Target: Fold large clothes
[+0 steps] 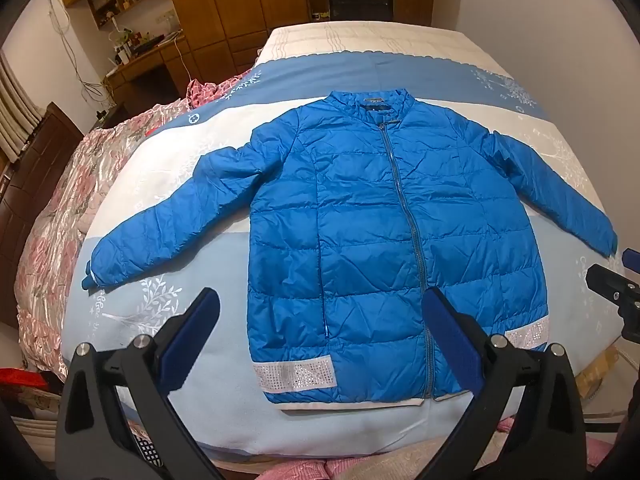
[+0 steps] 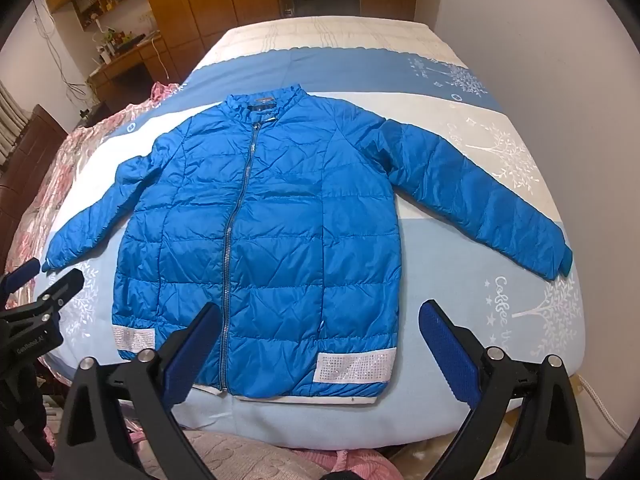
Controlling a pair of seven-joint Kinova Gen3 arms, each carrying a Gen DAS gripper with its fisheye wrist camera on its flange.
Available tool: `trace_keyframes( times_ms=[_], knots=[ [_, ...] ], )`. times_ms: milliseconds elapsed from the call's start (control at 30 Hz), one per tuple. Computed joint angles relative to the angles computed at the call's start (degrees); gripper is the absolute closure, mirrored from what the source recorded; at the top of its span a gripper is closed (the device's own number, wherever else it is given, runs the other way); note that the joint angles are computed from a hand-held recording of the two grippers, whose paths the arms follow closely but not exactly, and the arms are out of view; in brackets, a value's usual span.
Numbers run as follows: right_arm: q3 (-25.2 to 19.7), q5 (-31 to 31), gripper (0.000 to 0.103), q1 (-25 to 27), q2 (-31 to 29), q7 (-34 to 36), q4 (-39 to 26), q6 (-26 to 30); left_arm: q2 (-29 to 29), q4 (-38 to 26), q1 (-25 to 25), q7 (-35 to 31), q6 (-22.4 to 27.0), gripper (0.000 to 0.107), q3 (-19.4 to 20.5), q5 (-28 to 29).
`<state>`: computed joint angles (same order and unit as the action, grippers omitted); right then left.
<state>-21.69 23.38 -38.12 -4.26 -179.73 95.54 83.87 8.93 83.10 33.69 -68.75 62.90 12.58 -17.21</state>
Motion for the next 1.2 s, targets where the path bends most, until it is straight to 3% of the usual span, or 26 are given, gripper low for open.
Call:
trace_keyframes(
  times_ms=[1100, 1200],
  knots=[
    [0.66, 0.05, 0.004, 0.61, -0.41, 0.63, 0.81, -1.02, -0.19, 1.04, -0.34, -0.18, -1.09, 0.008, -0.19, -0.08],
    [0.62, 0.84, 0.004, 1.39, -1.55, -0.08, 3.94, -3.51, 0.42, 0.67, -0.82, -0.89, -1.43, 0.008, -0.16, 0.83]
  ],
)
